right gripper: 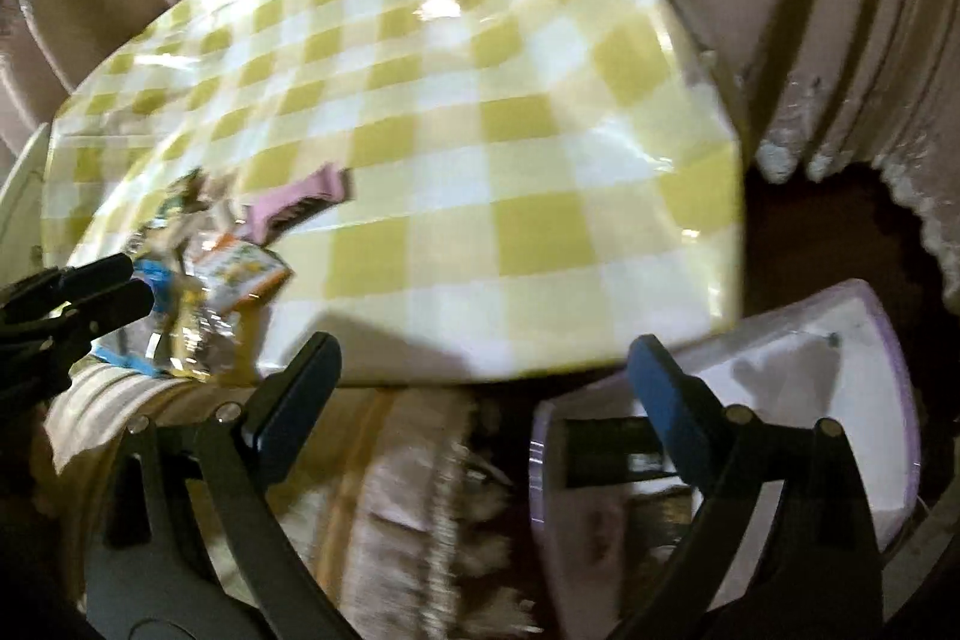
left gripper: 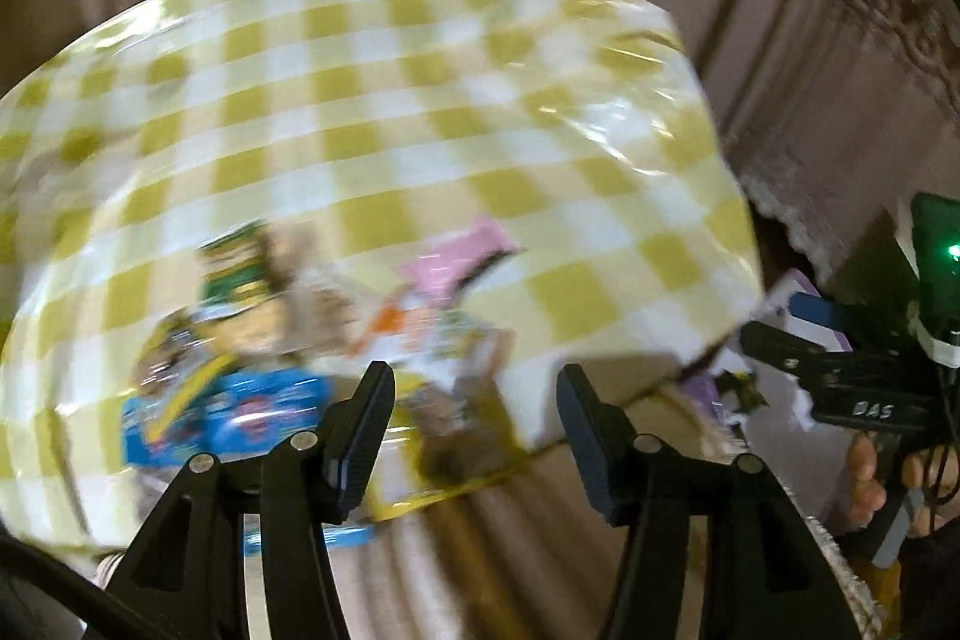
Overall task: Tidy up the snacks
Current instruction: 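Move both open tools back over the snack pile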
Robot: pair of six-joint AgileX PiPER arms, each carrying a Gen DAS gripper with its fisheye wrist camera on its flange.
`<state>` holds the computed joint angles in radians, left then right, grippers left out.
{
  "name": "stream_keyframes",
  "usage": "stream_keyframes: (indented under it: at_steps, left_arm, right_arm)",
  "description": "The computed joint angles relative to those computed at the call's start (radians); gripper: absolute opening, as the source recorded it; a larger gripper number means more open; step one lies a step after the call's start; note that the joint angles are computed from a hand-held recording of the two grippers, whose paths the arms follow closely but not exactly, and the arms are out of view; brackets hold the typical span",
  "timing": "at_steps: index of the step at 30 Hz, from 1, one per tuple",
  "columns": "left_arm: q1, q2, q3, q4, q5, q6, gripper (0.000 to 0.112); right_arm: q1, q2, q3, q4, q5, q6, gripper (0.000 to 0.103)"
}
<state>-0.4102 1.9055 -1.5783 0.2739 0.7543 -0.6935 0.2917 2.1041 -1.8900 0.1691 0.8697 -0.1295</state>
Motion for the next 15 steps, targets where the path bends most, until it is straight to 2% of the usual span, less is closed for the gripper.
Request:
stream_keyframes:
  at_steps: [5,10,15]
  left_arm:
    - [0.097,-0.101,0.17,0.041,-0.064,-0.085,0.058]
    - [0.18,-0.17,0.279,0.074,-0.105,-0.155,0.059]
    - [0.267,-0.208,0.352,0.037,-0.158,-0.137,0.06]
  right_arm:
    - [0.039,0.07,-0.108,0.003,0.048,0.022,0.097]
    - [0.074,0.166,-0.283,0.002,0.129,0.075,0.097]
    - [0.105,0.278,-0.498,-0.001,0.222,0.149,0.097]
